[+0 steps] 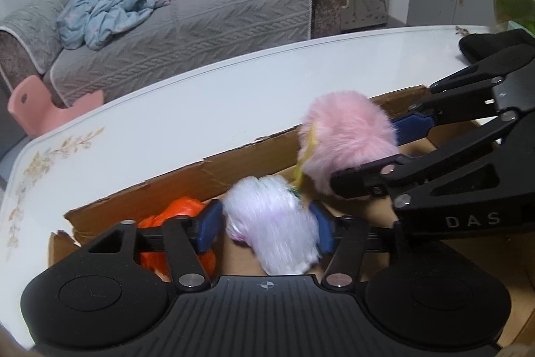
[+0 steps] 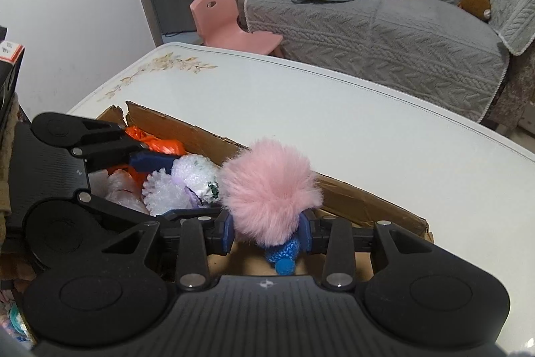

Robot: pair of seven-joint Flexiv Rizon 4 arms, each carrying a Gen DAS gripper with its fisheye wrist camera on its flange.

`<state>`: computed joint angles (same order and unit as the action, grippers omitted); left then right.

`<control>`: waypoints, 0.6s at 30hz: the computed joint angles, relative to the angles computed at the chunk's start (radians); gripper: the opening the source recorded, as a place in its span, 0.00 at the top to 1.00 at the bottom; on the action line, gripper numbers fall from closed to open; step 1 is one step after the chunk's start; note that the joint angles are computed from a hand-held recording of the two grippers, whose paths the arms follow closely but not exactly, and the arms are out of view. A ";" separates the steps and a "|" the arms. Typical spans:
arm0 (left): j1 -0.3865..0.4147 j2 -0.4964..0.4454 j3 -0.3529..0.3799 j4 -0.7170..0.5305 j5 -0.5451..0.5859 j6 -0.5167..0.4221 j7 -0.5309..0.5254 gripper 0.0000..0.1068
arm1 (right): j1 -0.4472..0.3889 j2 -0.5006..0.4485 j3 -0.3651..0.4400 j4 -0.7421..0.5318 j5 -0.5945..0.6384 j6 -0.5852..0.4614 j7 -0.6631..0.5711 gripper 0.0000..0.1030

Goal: Organize objects
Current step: 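Carry the bubble-wrap ball and pink pompom into the tray and release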

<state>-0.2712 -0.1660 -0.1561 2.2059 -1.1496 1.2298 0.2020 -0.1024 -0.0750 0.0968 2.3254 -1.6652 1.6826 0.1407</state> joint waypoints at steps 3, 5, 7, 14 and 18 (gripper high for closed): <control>0.005 0.001 0.006 -0.002 0.020 -0.012 -0.014 0.33 | 0.029 0.014 0.000 0.030 0.105 -0.022 -0.087 0.64; 0.006 0.002 0.006 -0.002 0.026 -0.010 -0.016 0.32 | 0.062 0.027 0.001 0.054 0.215 -0.045 -0.176 0.63; 0.011 0.005 0.013 -0.003 0.059 -0.021 -0.045 0.31 | 0.093 0.031 -0.002 0.066 0.314 -0.068 -0.257 0.60; 0.023 0.025 0.020 -0.004 0.079 -0.046 -0.082 0.26 | 0.160 0.066 0.001 0.083 0.499 -0.126 -0.409 0.52; 0.024 0.039 0.027 -0.001 0.089 -0.054 -0.094 0.25 | 0.173 0.076 0.008 0.082 0.539 -0.140 -0.443 0.50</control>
<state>-0.2470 -0.1268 -0.1294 2.2045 -1.0610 1.1761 0.1077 0.0705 0.0007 0.1043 2.4078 -1.1267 1.5421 -0.3019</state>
